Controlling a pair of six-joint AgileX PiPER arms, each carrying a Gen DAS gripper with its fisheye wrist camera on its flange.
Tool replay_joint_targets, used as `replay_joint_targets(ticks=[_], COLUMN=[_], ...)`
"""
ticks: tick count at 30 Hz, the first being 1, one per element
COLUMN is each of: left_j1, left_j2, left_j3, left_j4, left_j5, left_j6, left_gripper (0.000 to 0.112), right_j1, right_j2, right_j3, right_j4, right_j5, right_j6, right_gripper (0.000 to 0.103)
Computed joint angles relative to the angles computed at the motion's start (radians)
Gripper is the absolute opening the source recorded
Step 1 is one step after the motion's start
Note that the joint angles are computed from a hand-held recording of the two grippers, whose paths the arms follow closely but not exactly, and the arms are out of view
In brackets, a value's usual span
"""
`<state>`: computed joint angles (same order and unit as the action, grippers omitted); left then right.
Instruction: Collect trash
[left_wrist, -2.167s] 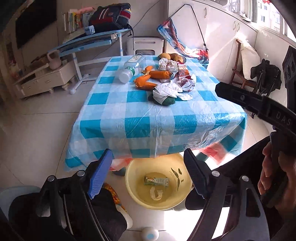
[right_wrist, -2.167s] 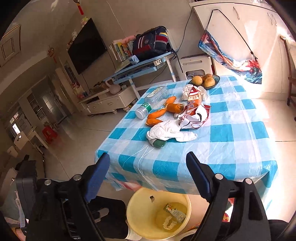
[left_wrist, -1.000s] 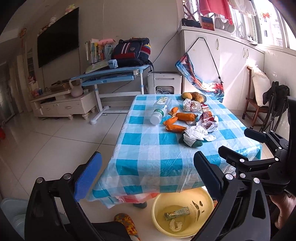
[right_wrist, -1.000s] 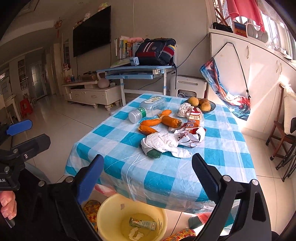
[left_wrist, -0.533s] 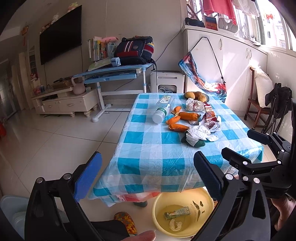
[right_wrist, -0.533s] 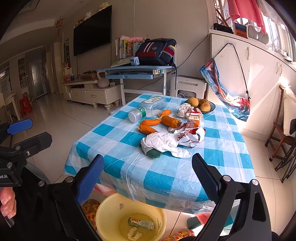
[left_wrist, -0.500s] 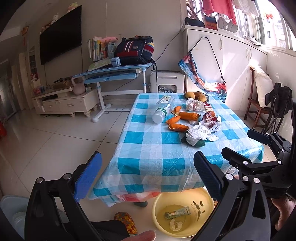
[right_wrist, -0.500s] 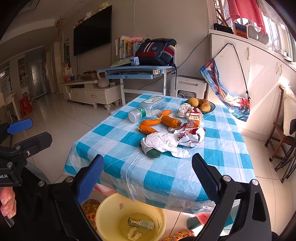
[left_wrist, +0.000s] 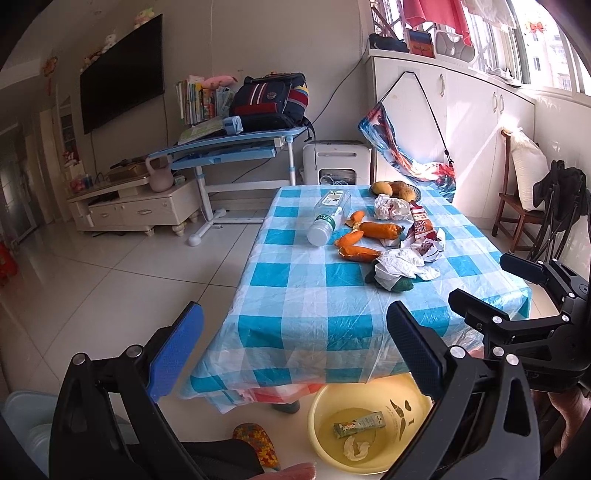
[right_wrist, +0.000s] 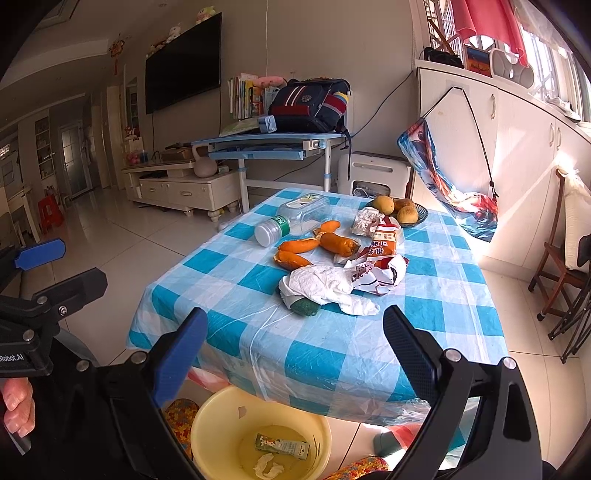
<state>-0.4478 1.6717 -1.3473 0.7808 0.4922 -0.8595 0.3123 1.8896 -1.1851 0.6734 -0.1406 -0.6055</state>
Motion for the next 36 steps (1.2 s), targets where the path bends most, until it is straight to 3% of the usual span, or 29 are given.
replay_joint_targets(ticks=[23,36], left_j1=[-0.005,-0.011], left_j2=[0.008,0.013], left_j3=[-0.007,-0.008], left_j4=[0.012,0.014], left_j5=[0.012,0.016], left_j6=[-0.003,-0.005], left_gripper=[0.096,0.096], right_j1=[-0.007,0.005], right_j2=[-0.009,-0.006], right_j3=[0.003,-0.007], right_j4=[-0.019,0.113], right_j5=[0.006,0.012], right_j6=[0.015,-0.115], right_gripper=[0.092,0.092])
